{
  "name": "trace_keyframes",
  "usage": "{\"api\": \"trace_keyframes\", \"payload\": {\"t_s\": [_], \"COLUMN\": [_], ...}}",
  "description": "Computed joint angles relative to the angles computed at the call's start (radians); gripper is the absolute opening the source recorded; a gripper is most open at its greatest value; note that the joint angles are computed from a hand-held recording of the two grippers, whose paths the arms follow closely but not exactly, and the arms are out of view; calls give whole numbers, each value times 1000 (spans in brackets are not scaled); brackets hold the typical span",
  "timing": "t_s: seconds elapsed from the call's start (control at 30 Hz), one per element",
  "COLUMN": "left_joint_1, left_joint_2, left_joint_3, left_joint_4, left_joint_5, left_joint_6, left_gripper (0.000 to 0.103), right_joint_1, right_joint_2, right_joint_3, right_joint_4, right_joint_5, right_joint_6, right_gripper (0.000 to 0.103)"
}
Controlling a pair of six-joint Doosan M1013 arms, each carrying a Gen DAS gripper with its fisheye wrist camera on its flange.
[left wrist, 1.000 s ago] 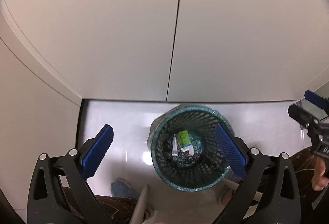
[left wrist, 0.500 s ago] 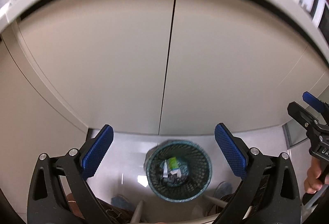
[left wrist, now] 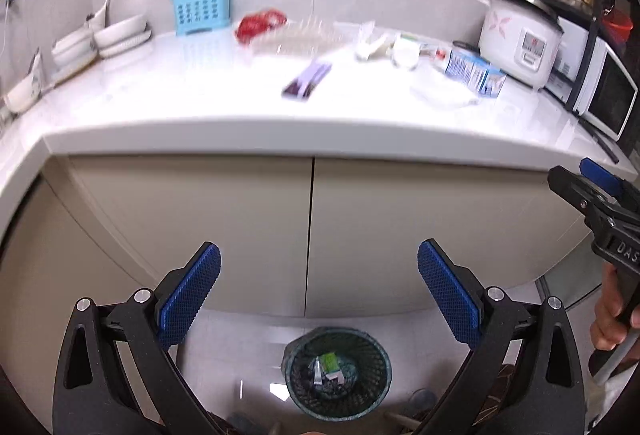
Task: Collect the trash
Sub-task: 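Raise both open grippers back up toward the counter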
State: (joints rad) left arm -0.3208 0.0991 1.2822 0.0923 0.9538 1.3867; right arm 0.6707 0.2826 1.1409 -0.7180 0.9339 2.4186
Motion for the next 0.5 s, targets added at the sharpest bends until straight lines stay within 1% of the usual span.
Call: {"api": "trace_keyframes", "payload": {"t_s": [0.13, 0.23, 0.33, 0.4, 0.5], "left_joint_1": [-9, -4, 19, 29, 41], "left_joint_2": [31, 69, 127, 166, 229], "left_joint_3": [-85, -156, -262, -326, -426], "left_joint_4": [16, 12, -40, -38, -59], "left_joint_5": [36, 64, 124, 164, 229], "left_joint_6": [9, 25, 40, 36, 76], "left_gripper": [97, 97, 97, 97, 97], "right_joint_1": [-21, -43, -66, -79, -105], "right_joint_2": [34, 66, 103, 133, 185], "right_joint_3": [-104, -193, -277, -336, -429], "right_joint_4": [23, 59, 101, 120, 153], "right_joint_5": [55, 101, 146, 182, 234], "right_joint_6": [-67, -126, -184, -226, -286], "right_gripper": [95, 95, 95, 95, 95]}}
